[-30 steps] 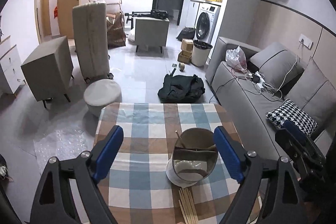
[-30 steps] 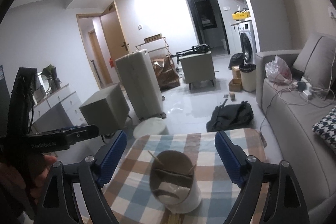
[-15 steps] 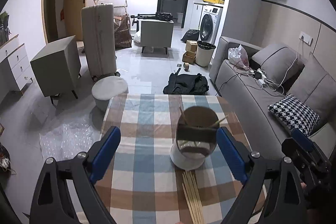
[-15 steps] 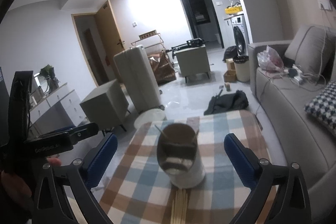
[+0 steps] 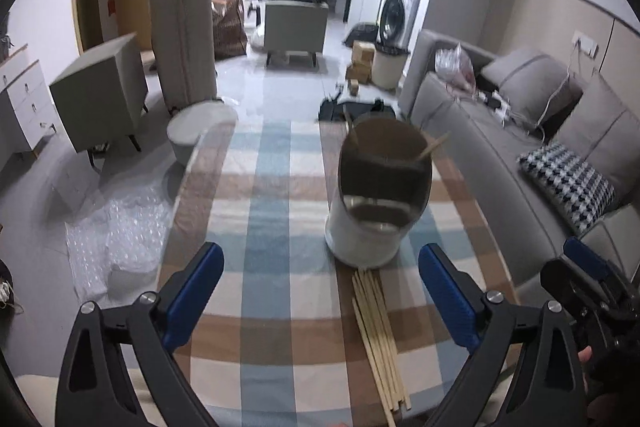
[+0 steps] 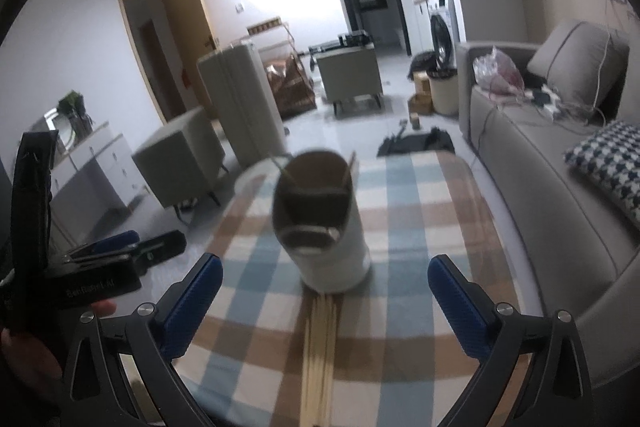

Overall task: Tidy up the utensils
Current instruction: 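Withdraw the right gripper from the holder back toward the chopstick bundle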

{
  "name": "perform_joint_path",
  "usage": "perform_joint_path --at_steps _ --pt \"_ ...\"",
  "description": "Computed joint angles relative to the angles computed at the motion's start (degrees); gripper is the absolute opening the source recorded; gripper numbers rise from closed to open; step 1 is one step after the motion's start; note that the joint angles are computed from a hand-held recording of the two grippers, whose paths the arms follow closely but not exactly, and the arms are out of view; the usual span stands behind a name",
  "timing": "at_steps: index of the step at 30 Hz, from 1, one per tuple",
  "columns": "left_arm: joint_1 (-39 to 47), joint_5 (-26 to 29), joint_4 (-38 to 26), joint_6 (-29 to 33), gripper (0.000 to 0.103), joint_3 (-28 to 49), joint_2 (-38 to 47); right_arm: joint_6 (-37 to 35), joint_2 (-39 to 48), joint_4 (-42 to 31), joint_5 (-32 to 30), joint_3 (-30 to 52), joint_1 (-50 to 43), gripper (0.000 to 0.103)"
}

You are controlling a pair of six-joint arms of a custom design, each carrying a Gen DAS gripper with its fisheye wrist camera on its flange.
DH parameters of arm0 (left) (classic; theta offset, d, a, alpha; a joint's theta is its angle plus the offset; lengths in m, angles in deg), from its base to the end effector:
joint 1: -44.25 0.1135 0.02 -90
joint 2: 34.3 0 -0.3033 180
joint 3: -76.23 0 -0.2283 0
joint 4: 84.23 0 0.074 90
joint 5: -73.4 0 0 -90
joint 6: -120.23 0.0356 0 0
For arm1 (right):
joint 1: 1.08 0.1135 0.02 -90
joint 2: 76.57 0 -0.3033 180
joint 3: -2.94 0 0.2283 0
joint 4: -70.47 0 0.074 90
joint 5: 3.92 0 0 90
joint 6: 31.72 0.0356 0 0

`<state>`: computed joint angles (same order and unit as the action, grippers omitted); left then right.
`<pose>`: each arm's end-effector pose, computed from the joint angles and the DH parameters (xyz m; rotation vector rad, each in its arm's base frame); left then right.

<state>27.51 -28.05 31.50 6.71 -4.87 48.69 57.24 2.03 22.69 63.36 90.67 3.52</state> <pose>0.2653 -0.0724 0.3957 -0.2326 2.3832 -0.0879 0.2669 0.0353 0.3803 -0.3228 2.2025 0.4780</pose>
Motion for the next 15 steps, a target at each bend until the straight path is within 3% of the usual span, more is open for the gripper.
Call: perform_joint_path --at_steps 4,8,10,15 --pt "0.22 0.48 1.96 0.02 0.095 -3.31 -0.52 -1.79 1.87 -0.81 2.18 -1.63 1.38 0.102" --pt "2.46 4.13 0.07 -2.70 0.095 -4.57 1.88 -3.04 5.61 -2.23 2.77 -2.24 2.37 0.092" --pt "3.17 4.35 0.35 -3.86 0.095 -5.63 2.08 -4.31 8.00 -3.61 2.60 -1.59 2.46 0.082" --pt "3.60 3.90 -0.45 -3.03 0.095 -6.54 3.18 -5.15 12.63 -4.86 5.88 -1.05 4.21 0.077"
